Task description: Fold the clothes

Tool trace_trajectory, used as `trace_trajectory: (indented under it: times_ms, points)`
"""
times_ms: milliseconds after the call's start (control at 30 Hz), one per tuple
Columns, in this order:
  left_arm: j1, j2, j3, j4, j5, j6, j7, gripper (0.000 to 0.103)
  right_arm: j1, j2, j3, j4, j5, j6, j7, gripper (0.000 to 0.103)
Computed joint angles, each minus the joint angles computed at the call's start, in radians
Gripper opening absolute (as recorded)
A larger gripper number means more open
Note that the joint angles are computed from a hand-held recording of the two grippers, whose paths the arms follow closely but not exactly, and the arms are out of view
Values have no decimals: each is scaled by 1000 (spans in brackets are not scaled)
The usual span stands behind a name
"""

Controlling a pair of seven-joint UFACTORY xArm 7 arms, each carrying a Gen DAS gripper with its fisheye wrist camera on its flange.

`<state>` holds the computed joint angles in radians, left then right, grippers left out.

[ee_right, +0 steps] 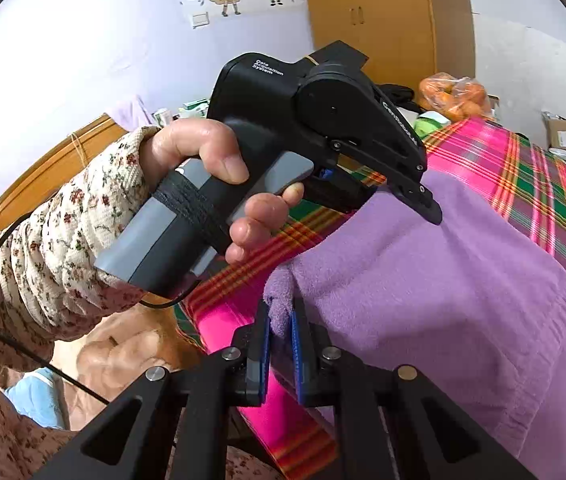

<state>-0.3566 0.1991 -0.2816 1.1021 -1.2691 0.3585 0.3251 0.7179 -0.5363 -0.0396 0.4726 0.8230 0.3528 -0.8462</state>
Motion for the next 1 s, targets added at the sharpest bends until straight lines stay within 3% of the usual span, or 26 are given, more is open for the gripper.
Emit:
trace_trajectory:
  times_ms: [367,533,733,933,1000]
  points:
    - [-2,-22,12,-41,0,-15,-35,15,-61,30,0,38,31,82,-26,13]
    - [-11,-28,10,-50,23,-37,-66,20,-95,-34,-48,24,92,134,-62,16]
    - [-25,-64,18,-86,137,-63,-202,27,-207,-69,-100,10,121,128,-45,22]
    - [-45,-140,21,-173,190,-127,-324,29,-306,27,-137,42,147,82,-18,28]
    - [-66,-173,24,-213,261,-180,-397,29,-331,43,-155,43,175,90,-9,35]
